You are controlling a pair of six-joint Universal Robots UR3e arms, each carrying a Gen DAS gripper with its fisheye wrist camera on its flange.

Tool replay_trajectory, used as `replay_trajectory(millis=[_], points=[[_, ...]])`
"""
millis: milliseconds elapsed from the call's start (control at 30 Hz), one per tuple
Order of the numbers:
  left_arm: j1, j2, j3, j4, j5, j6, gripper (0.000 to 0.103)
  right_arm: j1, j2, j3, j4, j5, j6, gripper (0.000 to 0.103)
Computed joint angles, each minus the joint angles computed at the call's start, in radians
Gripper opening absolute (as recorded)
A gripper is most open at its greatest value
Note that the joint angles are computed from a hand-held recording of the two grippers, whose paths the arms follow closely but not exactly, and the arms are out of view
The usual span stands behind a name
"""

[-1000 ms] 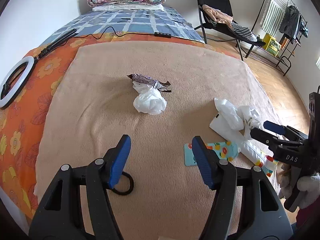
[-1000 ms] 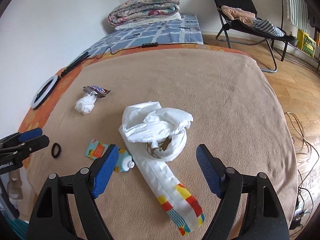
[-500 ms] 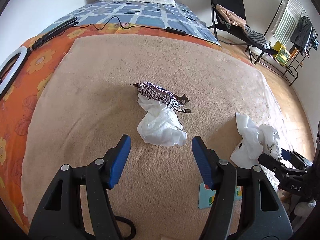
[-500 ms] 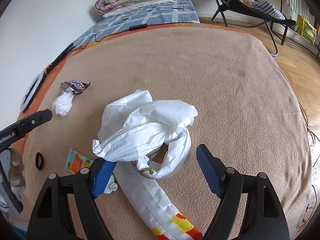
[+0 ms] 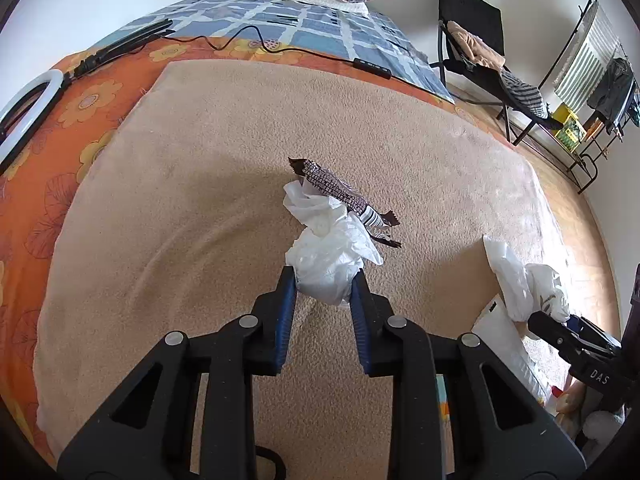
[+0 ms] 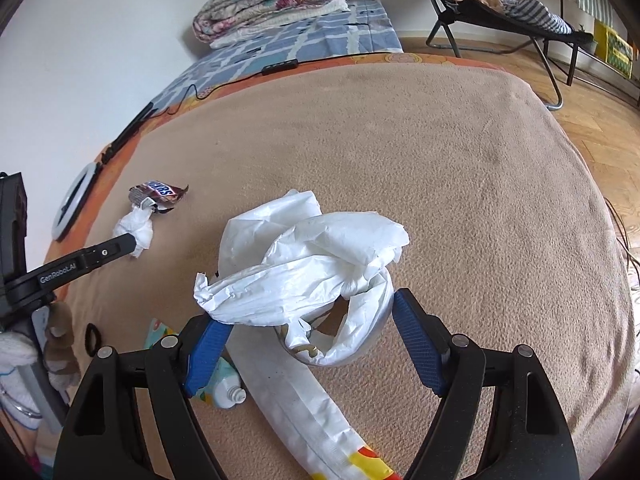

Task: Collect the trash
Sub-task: 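Lift the tissue and plastic bag and carry them toward the blue basket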

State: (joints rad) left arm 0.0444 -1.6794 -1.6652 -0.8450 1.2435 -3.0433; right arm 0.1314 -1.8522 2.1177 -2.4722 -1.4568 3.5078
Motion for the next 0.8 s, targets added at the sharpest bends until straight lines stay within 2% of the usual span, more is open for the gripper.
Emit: replay_trajectory(millis=[100,133,233,367,500,800], points=[[0.009,0.033,-0.016,-0.013,0.001,0.020,0.025,-0.010,-0.012,0.007,0.004,0.012,-0.001,0.063],[0.010,0.045,-0.023,-0.015,0.006,0.028,0.023,-0.014,-0.018,0.011,0.007,0.018,-0.002,0.052],[0.014,0.079,-0.047,-0.020,0.023,0.051,0.023,-0.020,-0.027,0.023,0.005,0.022,-0.006,0.048],[0.034,0.129,-0.076,-0.036,0.023,0.083,0.022,-0.011,-0.038,0.024,0.002,0.006,-0.005,0.038],[0.063,0.188,-0.102,-0.057,0.005,0.116,0.022,-0.010,-0.063,0.025,0.006,-0.010,0.000,0.033],[0.115,0.312,-0.140,-0.143,-0.041,0.182,0.022,0.005,-0.138,0.019,0.040,-0.049,0.009,0.032]])
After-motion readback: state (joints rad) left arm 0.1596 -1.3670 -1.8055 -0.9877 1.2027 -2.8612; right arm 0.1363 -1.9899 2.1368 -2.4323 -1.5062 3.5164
